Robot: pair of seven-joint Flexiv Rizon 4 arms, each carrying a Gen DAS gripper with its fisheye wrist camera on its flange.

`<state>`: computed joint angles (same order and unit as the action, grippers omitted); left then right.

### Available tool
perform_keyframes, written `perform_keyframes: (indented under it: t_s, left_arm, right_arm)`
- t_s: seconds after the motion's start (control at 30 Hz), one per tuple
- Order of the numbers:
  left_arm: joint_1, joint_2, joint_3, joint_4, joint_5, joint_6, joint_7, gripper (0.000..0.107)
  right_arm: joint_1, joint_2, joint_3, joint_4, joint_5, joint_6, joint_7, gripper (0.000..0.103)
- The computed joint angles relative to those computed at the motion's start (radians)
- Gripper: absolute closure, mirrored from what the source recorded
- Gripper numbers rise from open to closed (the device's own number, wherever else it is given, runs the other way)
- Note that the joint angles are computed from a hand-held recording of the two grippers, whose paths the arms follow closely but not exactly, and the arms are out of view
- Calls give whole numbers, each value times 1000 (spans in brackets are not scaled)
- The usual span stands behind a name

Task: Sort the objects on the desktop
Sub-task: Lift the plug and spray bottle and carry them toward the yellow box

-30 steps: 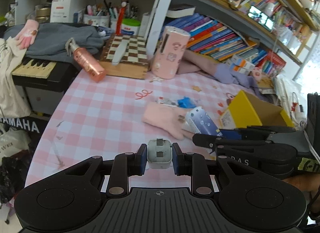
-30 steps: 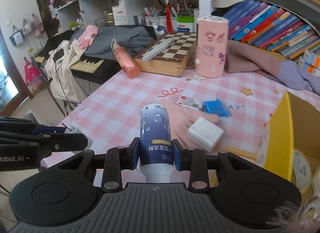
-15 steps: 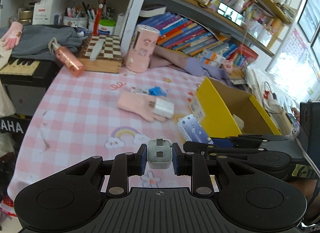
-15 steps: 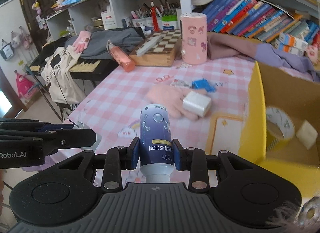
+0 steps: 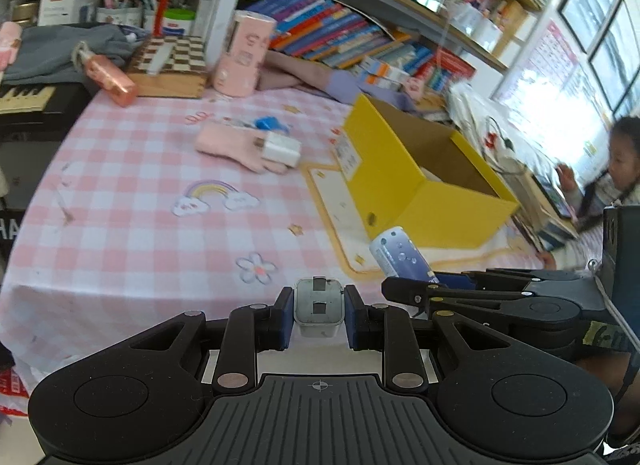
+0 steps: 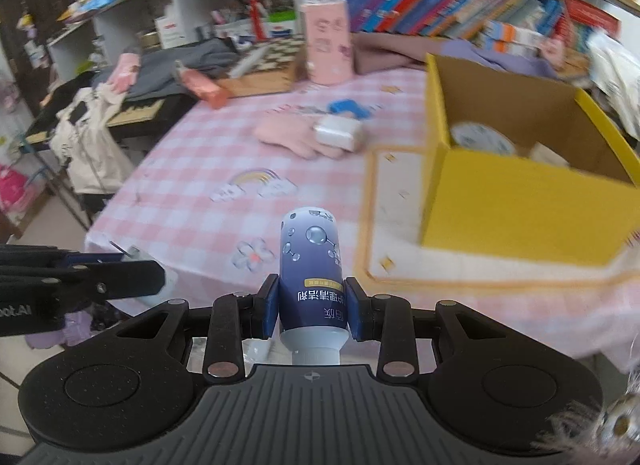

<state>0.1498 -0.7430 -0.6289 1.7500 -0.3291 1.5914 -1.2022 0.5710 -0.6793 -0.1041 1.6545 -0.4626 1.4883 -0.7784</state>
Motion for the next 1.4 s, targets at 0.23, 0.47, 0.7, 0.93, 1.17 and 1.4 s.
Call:
perform_keyframes:
  t_s: [0.23, 0.47, 0.7, 0.93, 1.17, 1.4]
  left_arm:
    - [20, -18, -63, -4, 15, -38, 83, 83]
    - [4, -46, -92, -40, -19, -96, 162, 83]
    - [-35, -69, -103, -91, -75, -164, 273, 83]
    - [-107, -85, -65, -161, -139, -236, 356, 83]
    - [-186, -94, -6, -230, -208, -281, 405, 83]
    - [-268, -105, 78, -306, -267, -312, 416, 83]
  right_arm:
    - [116, 85, -162, 165, -13, 32, 180, 72]
    - [212, 147, -304, 286, -99, 47, 324, 72]
    - [322, 206, -473, 406, -204, 61, 497, 72]
    - [406, 245, -613, 490, -306, 68, 647, 72]
    - [371, 265, -624, 510, -395, 75, 721, 72]
    - [240, 260, -521, 471, -442, 74, 722, 72]
